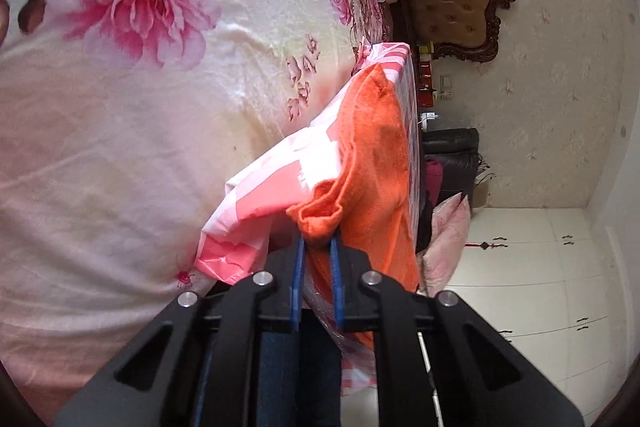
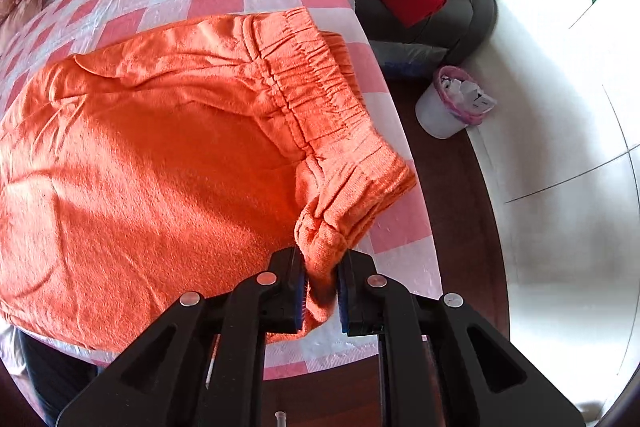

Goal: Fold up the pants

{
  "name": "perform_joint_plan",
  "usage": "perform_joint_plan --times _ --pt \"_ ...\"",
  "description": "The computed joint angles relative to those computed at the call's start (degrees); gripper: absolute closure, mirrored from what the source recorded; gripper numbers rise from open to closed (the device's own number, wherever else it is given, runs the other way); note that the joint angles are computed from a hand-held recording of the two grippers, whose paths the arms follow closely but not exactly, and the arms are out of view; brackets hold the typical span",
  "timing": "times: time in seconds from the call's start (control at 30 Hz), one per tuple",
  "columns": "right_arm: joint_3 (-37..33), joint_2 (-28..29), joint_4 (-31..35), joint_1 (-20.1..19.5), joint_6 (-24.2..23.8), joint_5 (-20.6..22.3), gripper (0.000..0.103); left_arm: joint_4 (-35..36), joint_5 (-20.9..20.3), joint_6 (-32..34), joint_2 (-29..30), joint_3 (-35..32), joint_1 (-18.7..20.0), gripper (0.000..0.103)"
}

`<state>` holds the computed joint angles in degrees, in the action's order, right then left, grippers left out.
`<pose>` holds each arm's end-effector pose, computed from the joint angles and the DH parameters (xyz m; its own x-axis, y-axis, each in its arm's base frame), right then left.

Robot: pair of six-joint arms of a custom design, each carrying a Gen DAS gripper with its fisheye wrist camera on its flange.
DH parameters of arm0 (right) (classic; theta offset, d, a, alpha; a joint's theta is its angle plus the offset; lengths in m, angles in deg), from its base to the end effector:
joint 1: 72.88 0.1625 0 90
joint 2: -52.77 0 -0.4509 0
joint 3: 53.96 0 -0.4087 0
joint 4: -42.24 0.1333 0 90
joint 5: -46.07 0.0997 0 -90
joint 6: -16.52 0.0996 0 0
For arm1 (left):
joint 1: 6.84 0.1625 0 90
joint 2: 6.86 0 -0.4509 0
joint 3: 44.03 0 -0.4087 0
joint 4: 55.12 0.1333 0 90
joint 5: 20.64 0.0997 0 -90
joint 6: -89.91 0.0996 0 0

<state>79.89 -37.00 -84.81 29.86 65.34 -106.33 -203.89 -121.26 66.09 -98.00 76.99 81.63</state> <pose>0.1296 -0.3692 0.2711 -0.4465 0.5917 0.6712 0.1780 0.7939 -0.5814 0.1021 -0.4829 0.3722 -0.9061 -0.2480 0.3427 -0.3745 0.8472 -0.3768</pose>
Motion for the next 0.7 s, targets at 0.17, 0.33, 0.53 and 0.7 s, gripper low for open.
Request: perform_joint_plan --times 0.17,0.33,0.53,0.7 --pt "0.94 -0.47 -4.83 -0.82 -2.51 1.16 0.091 7.81 11.68 3.61 0.42 -4.82 -8.09 0.093" --pt "2.46 -1.03 -7.74 -0.71 -4.23 1.38 0.09 17.77 20.12 2.51 0.51 -8.63 -9.26 0.066" --pt "2.28 -0.38 -6.99 -0.45 -5.33 0.59 0.09 17.5 27.23 16.76 7.05 -17.59 -13.15 0.028" --pt "2.55 -0.48 -7.41 -0.3 -5.81 0.44 0.09 25.87 14.95 19.4 20.65 -31.55 -6.23 0.027"
